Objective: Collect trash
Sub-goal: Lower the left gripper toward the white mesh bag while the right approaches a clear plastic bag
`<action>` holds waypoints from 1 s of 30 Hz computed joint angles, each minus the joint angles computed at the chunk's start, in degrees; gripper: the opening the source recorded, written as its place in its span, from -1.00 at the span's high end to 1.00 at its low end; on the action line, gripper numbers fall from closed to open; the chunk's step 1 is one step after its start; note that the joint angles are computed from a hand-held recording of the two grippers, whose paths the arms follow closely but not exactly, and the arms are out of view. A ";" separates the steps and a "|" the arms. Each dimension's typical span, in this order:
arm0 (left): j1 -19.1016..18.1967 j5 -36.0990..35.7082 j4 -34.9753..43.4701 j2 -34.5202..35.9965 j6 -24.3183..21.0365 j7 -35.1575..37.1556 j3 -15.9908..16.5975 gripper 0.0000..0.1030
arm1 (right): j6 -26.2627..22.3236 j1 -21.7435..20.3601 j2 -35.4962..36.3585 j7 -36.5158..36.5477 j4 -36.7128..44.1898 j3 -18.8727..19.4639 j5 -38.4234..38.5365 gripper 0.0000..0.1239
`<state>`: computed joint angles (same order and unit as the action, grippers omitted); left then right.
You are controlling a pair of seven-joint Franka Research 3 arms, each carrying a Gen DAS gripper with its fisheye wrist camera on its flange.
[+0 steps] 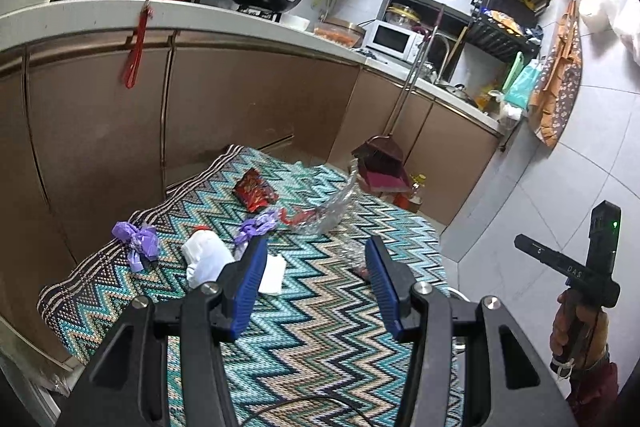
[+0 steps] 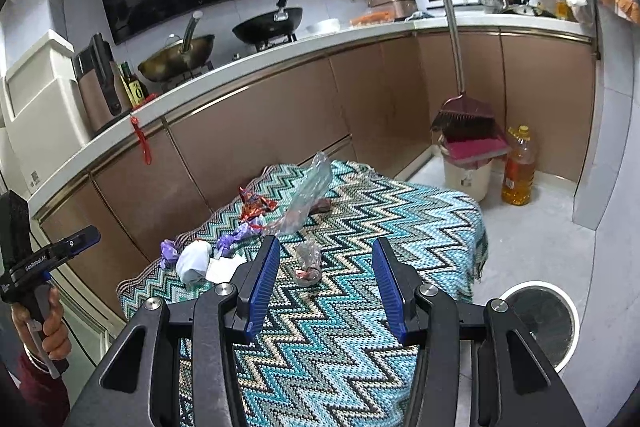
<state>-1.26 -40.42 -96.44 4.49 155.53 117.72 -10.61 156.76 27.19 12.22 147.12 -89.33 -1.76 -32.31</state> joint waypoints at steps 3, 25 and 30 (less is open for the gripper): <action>0.25 0.69 0.37 1.64 1.33 0.07 -0.01 0.05 | -1.33 -0.48 3.39 -3.38 3.83 0.57 3.32 0.22; 7.86 1.05 3.14 10.46 5.65 1.15 -5.76 0.05 | -15.37 1.95 26.71 -18.31 35.53 -2.69 21.07 0.22; 8.19 0.34 1.47 8.99 6.26 1.23 -5.88 0.05 | -14.25 2.54 25.39 -18.14 33.09 -3.26 21.46 0.22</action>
<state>6.93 -40.08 -94.98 13.48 161.79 118.95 -16.49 142.51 29.73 37.61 128.98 -56.24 -5.02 -10.85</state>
